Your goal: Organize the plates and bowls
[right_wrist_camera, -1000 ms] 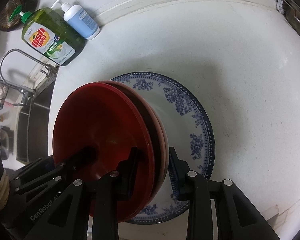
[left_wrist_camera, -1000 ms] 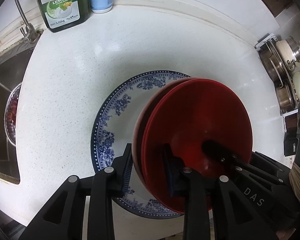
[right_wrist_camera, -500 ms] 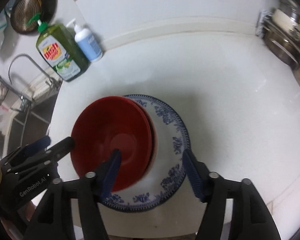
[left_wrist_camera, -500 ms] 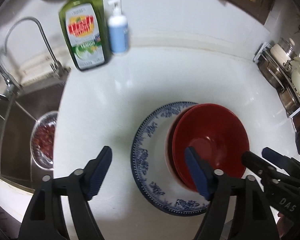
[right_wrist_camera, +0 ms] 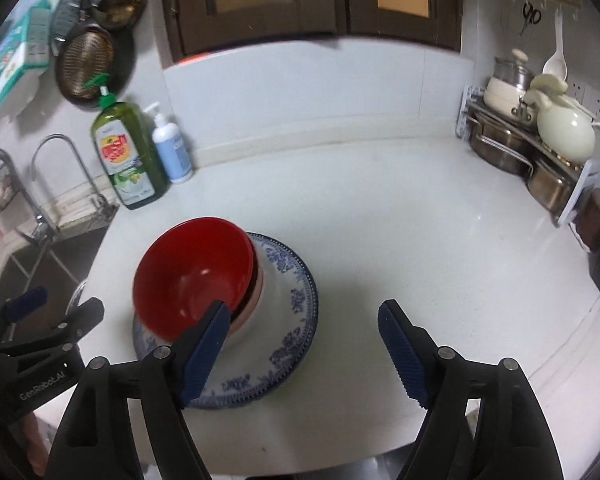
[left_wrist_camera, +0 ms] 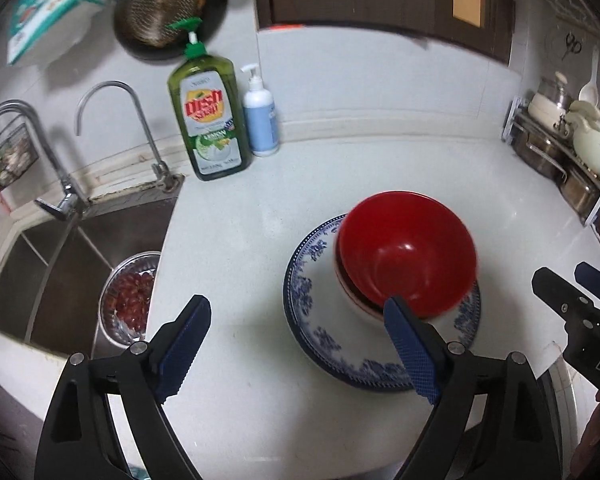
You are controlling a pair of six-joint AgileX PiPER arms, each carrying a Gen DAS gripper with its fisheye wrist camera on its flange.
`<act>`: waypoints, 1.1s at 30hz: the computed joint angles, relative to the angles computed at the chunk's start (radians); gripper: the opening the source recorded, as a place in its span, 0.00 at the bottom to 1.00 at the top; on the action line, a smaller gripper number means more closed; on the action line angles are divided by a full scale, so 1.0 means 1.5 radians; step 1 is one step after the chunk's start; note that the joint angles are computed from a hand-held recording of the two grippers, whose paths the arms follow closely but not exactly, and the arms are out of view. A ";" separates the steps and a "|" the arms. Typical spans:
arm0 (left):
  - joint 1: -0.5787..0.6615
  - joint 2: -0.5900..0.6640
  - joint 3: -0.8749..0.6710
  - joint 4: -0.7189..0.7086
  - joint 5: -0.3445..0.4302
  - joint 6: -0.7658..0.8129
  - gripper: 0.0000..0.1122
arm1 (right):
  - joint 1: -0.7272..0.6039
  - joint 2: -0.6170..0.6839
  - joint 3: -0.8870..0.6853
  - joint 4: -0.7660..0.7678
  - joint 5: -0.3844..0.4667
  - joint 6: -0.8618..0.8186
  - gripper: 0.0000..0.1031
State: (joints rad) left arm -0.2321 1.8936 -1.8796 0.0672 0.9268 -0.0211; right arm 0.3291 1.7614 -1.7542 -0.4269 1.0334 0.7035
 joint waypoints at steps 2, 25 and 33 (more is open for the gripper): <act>-0.016 -0.055 0.081 0.029 -0.041 -0.042 0.80 | 0.003 -0.041 0.054 -0.002 -0.025 -0.002 0.75; -0.278 -0.485 0.506 0.381 -0.008 -0.510 0.92 | 0.240 -0.436 0.404 -0.188 0.040 0.171 0.84; -0.343 -0.543 0.538 0.442 0.031 -0.564 0.92 | 0.351 -0.468 0.416 -0.244 0.120 0.247 0.84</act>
